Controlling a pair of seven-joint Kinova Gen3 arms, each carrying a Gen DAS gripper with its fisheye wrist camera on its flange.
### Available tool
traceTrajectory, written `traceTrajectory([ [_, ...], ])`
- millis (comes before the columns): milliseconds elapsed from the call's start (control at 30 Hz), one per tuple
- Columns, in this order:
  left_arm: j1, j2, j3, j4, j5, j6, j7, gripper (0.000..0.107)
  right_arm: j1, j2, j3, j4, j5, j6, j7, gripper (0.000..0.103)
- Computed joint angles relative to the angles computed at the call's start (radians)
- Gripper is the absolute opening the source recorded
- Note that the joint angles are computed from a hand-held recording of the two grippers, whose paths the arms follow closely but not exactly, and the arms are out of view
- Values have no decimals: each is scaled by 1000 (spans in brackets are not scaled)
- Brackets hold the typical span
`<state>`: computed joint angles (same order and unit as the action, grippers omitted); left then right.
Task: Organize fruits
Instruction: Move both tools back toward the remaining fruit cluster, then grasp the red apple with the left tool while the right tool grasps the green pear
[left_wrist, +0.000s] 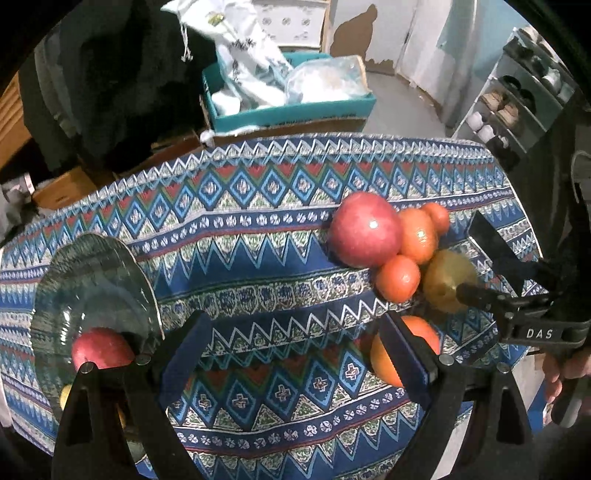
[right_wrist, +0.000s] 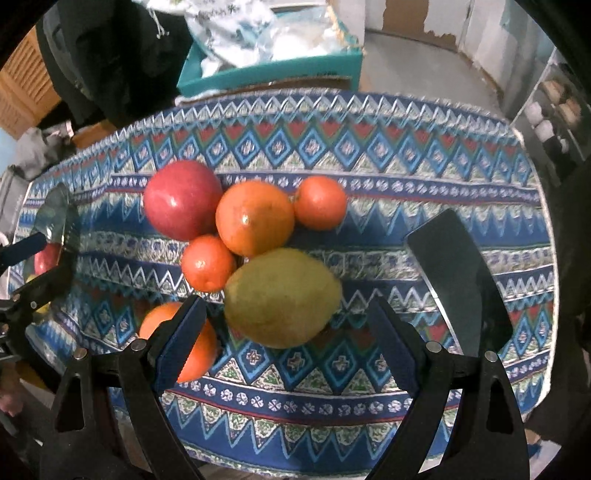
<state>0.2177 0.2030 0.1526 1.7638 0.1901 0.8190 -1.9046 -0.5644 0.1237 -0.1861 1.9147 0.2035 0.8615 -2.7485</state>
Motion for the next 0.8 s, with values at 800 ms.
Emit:
traceTrajectory([
  [800,10,78,6,-21,-21,-8,39,93,-41,168,49,-47,-6,-49,121,85],
])
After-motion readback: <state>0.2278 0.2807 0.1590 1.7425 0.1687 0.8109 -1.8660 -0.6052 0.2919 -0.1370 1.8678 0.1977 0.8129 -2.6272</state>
